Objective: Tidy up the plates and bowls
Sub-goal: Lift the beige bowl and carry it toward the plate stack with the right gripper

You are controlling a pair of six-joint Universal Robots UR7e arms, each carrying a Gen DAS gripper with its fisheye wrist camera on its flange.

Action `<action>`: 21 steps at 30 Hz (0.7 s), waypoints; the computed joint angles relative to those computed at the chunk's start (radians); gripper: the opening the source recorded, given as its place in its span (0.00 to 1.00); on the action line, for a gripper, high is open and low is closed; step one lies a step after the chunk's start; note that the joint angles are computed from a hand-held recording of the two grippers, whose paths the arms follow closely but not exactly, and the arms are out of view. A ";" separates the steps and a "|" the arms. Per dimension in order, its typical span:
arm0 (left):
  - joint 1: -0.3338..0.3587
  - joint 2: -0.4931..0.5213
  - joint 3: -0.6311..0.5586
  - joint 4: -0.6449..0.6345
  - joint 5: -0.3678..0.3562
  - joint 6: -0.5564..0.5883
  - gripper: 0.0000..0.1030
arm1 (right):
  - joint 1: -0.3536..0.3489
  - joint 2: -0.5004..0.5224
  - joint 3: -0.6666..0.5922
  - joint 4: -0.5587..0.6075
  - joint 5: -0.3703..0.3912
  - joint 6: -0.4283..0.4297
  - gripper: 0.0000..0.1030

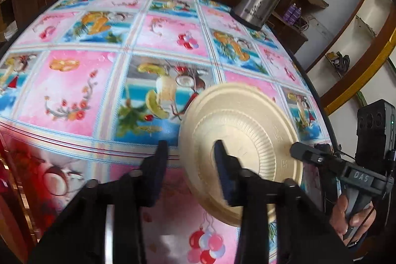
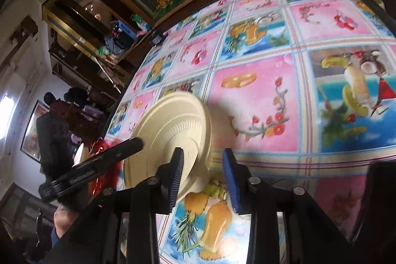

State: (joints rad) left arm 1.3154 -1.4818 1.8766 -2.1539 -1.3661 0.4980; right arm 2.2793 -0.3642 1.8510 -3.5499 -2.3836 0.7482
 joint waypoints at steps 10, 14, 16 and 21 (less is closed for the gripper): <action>-0.028 -0.083 0.110 -0.100 0.053 0.088 0.25 | 0.003 0.020 -0.010 -0.045 0.021 -0.033 0.15; -0.027 -0.107 0.129 -0.126 0.071 0.123 0.25 | 0.006 0.027 -0.025 -0.040 0.031 -0.061 0.15; -0.024 -0.116 0.135 -0.127 0.074 0.132 0.25 | 0.008 0.032 -0.034 -0.040 0.032 -0.082 0.15; -0.026 -0.153 0.164 -0.170 0.083 0.165 0.25 | 0.018 0.048 -0.059 -0.054 0.027 -0.144 0.15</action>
State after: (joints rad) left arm 1.2897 -1.6351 2.0404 -2.3235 -1.2832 0.6626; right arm 2.2976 -0.3166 1.7922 -3.6041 -2.3571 0.6040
